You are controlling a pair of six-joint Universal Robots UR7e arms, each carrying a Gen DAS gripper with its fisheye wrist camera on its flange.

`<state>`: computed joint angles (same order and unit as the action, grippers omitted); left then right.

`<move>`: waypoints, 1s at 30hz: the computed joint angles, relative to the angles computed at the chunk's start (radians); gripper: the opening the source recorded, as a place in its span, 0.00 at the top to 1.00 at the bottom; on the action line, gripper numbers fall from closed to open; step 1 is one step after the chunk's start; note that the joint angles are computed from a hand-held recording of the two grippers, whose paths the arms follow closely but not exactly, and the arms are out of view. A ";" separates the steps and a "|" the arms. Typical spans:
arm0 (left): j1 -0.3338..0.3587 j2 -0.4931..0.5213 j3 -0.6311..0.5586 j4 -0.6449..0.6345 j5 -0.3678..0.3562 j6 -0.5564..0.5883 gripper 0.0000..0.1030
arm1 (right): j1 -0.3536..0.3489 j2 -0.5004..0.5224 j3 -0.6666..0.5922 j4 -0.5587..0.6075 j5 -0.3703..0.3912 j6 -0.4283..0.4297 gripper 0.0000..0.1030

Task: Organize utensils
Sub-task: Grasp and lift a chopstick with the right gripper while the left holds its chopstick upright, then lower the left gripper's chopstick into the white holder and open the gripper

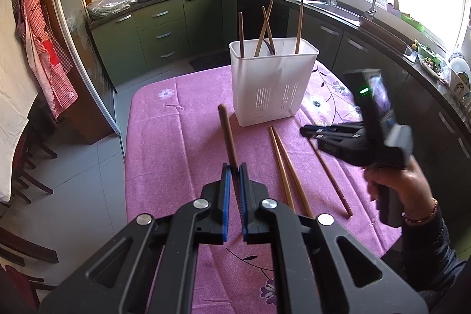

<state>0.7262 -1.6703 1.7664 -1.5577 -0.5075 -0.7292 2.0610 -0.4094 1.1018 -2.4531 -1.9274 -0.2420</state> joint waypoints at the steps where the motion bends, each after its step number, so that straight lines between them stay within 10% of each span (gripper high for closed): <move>1: -0.001 0.001 0.000 0.001 -0.001 -0.001 0.94 | 0.002 -0.025 0.028 -0.035 0.021 -0.009 0.94; 10: -0.014 0.004 0.007 0.013 0.005 -0.004 0.94 | 0.043 -0.276 0.351 -0.386 0.121 -0.137 0.94; 30: -0.026 0.062 -0.073 -0.052 0.011 0.083 0.95 | 0.044 -0.350 0.448 -0.426 0.130 -0.165 0.94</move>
